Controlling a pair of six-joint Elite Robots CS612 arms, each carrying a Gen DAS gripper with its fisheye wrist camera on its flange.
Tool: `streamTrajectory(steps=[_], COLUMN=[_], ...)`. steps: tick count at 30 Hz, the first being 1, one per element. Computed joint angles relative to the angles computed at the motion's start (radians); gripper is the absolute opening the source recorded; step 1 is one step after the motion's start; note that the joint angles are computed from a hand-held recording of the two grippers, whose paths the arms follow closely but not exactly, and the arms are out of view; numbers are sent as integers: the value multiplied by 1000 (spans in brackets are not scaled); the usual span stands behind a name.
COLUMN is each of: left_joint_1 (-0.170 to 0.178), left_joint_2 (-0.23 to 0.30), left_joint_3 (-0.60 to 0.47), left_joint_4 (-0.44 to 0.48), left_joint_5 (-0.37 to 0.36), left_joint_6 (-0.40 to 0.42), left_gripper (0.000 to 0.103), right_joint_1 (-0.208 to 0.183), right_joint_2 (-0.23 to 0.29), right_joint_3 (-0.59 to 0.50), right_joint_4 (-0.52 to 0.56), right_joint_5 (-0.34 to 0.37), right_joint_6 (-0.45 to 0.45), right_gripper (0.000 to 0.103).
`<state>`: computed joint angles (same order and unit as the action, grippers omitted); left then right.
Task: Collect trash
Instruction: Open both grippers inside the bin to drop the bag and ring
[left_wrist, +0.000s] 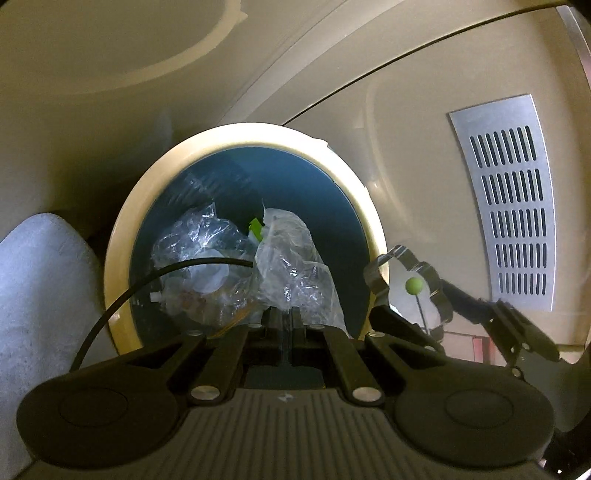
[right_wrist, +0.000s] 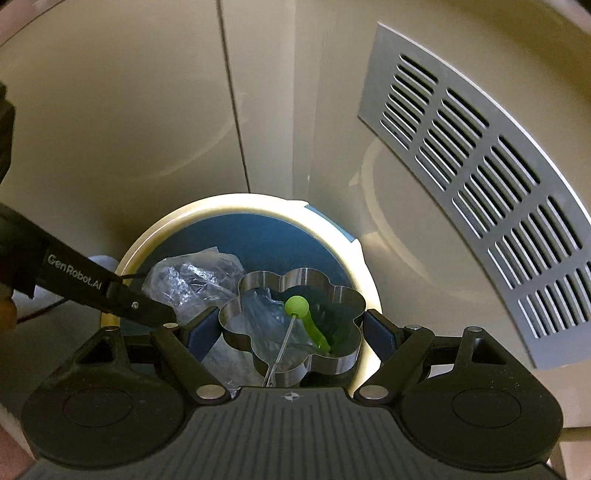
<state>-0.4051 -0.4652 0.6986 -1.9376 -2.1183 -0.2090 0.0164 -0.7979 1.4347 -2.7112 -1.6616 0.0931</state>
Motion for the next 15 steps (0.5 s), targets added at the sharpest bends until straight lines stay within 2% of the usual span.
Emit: streamTrajectory(steps=[4, 8, 12, 15], left_joint_1=[6, 5, -3, -16], left_joint_2=[13, 10, 30, 55], left_joint_3=[-17, -9, -43, -90], left_joint_4=[-22, -98, -101, -47], left_joint_5=[-53, -53, -8, 49], left_joint_6=[-75, -111, -158, -146], left_gripper=[0, 0, 0, 0], right_joint_1=[-8, -11, -10, -12], right_joint_2=[1, 4, 16, 17], right_joint_3=[-7, -8, -25, -27], right_joint_4=[43, 101, 190, 193], right_joint_5=[25, 59, 113, 152], right_joint_6=[48, 59, 39, 17], right_gripper=[85, 85, 85, 85])
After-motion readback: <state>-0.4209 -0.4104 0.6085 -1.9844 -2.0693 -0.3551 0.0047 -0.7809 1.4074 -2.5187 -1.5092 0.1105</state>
